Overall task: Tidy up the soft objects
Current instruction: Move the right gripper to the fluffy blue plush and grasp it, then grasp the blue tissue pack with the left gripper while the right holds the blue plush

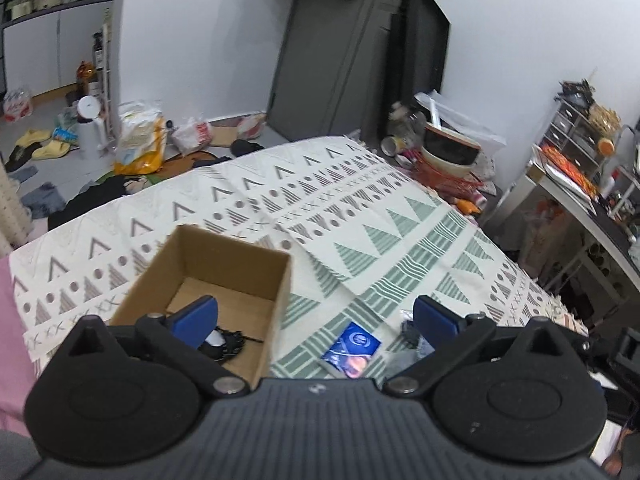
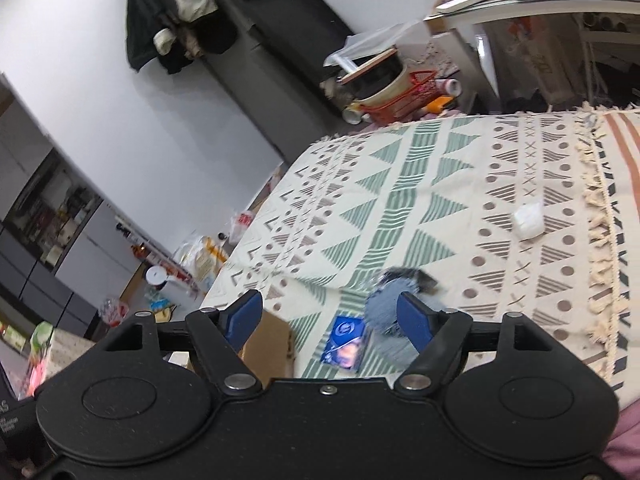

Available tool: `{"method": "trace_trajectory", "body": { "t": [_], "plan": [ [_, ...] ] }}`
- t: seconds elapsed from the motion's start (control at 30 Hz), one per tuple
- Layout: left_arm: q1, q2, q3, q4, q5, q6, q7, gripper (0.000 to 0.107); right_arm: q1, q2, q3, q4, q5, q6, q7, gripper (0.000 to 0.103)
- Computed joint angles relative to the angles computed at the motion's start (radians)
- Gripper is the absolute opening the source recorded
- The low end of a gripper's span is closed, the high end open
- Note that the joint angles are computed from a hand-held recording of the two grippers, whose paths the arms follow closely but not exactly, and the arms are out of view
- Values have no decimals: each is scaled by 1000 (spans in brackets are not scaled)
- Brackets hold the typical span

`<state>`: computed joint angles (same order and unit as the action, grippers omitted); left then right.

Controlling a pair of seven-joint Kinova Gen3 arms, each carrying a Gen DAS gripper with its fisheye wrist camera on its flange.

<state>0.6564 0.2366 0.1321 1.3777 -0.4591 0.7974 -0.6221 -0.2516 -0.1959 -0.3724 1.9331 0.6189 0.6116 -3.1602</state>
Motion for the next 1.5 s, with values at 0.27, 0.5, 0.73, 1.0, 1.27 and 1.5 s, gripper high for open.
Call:
{"method": "trace_trajectory", "body": {
  "t": [0.27, 0.5, 0.73, 1.0, 1.27, 1.5],
  "plan": [
    [31, 101, -1, -123, 40, 72, -99, 103, 55, 15, 8, 88, 77, -128, -98, 73],
    [72, 162, -39, -170, 31, 88, -80, 103, 27, 77, 75, 109, 21, -181, -25, 67],
    [57, 217, -47, -218, 89, 86, -134, 102, -12, 157, 145, 96, 11, -224, 60, 67],
    [33, 288, -53, -289, 172, 97, -210, 100, -92, 240, 223, 33, -92, -190, 243, 58],
    [41, 354, -68, -332, 203, 127, -243, 92, -103, 279, 279, 18, -213, -207, 369, 34],
    [62, 397, -83, -354, 203, 139, -256, 90, -75, 268, 299, 54, -330, -277, 451, 18]
  ]
}}
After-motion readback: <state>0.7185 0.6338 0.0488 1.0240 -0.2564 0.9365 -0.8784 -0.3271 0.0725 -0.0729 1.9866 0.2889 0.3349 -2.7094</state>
